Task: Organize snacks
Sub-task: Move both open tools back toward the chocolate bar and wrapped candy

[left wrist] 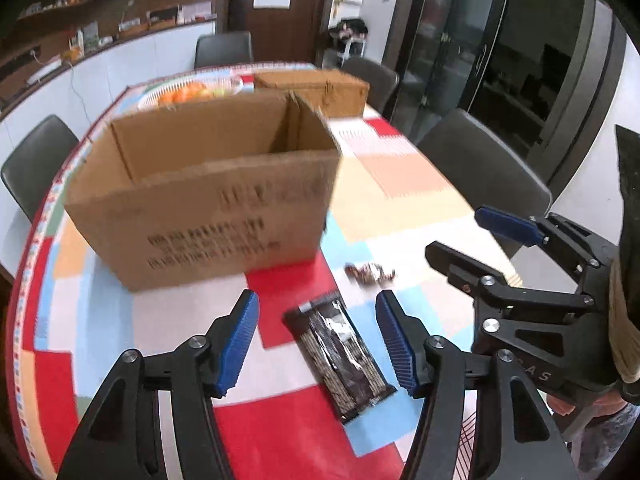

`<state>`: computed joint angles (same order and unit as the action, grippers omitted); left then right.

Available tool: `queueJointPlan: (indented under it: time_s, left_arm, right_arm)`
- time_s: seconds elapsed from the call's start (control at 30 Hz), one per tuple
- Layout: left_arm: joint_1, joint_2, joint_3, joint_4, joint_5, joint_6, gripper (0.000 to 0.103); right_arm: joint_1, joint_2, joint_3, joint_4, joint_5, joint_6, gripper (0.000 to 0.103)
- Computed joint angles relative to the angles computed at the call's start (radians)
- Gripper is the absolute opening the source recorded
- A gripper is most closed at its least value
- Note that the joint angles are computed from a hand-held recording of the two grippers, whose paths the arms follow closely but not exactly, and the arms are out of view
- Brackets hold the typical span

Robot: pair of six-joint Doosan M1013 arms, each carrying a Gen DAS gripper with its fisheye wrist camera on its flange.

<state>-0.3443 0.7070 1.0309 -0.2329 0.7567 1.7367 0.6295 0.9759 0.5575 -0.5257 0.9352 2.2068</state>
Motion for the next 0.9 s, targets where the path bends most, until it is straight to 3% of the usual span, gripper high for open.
queueJointPlan:
  time_s: [0.43,0.9]
  left_arm:
    - [-0.038,0.104,-0.097,0.092,0.177,-0.149,0.06]
    - [-0.075,0.164,-0.149,0.258,0.207,-0.306,0.059]
  right_arm:
    - [-0.029,-0.031,0.143,0.082,0.013,0.009,0.061]
    - [-0.046,-0.018,0.16,0.13,0.032,-0.004,0.061]
